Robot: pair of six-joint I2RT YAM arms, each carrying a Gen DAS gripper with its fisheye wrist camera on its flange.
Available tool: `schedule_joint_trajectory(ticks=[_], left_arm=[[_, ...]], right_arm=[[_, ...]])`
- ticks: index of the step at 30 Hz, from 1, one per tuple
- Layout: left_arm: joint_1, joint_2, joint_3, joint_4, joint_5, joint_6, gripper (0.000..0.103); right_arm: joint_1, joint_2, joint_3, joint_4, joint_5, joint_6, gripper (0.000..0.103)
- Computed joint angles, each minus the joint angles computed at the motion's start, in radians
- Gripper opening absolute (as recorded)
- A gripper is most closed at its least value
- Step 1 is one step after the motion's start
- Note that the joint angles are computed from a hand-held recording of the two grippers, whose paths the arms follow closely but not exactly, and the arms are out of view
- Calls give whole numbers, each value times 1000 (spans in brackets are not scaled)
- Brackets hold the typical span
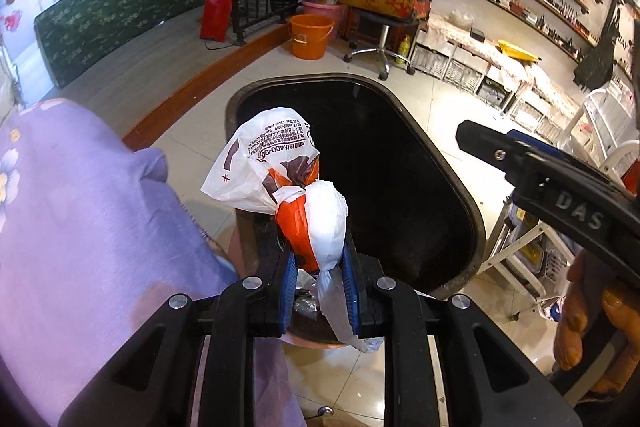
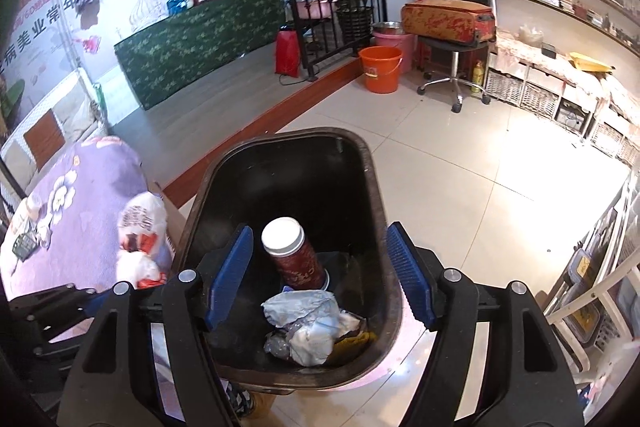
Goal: Collect trash
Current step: 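Open the left tool over the black bin to drop the white-and-red bag, then move both tools back over the remaining trash on the bed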
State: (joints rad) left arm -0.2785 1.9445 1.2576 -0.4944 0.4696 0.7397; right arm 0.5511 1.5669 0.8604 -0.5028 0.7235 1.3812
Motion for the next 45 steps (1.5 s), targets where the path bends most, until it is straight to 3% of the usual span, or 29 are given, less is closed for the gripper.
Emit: schedule_joint_trajectory(ticks=[9, 12, 14, 18, 22, 25, 34, 37, 40, 45], left_arm=[[-48, 35, 21, 3, -50, -6, 20], [-59, 33, 16, 28, -50, -17, 39], [-51, 15, -10, 59, -27, -17, 67], [-37, -23, -59, 104, 9, -3, 81], [-23, -35, -67, 103, 36, -15, 85], [-6, -52, -76, 103, 57, -14, 88], [74, -105, -123, 155, 114, -28, 97], [119, -106, -112, 145, 114, -25, 97], [179, -98, -76, 119, 130, -42, 97], [283, -77, -28, 112, 146, -71, 97]], right_arm=[[4, -41, -48, -29, 22, 70, 69], [11, -44, -49, -48, 31, 91, 70], [12, -51, -53, -56, 36, 102, 69], [10, -56, -57, -65, 40, 116, 70], [5, -57, -56, -72, 39, 128, 71], [6, -57, -55, -83, 48, 150, 80], [-5, -47, -40, -56, 40, 107, 81], [-5, -38, -19, -43, 40, 71, 81], [5, -15, 7, -10, 39, 33, 88], [17, 61, 84, 95, 10, -100, 90]])
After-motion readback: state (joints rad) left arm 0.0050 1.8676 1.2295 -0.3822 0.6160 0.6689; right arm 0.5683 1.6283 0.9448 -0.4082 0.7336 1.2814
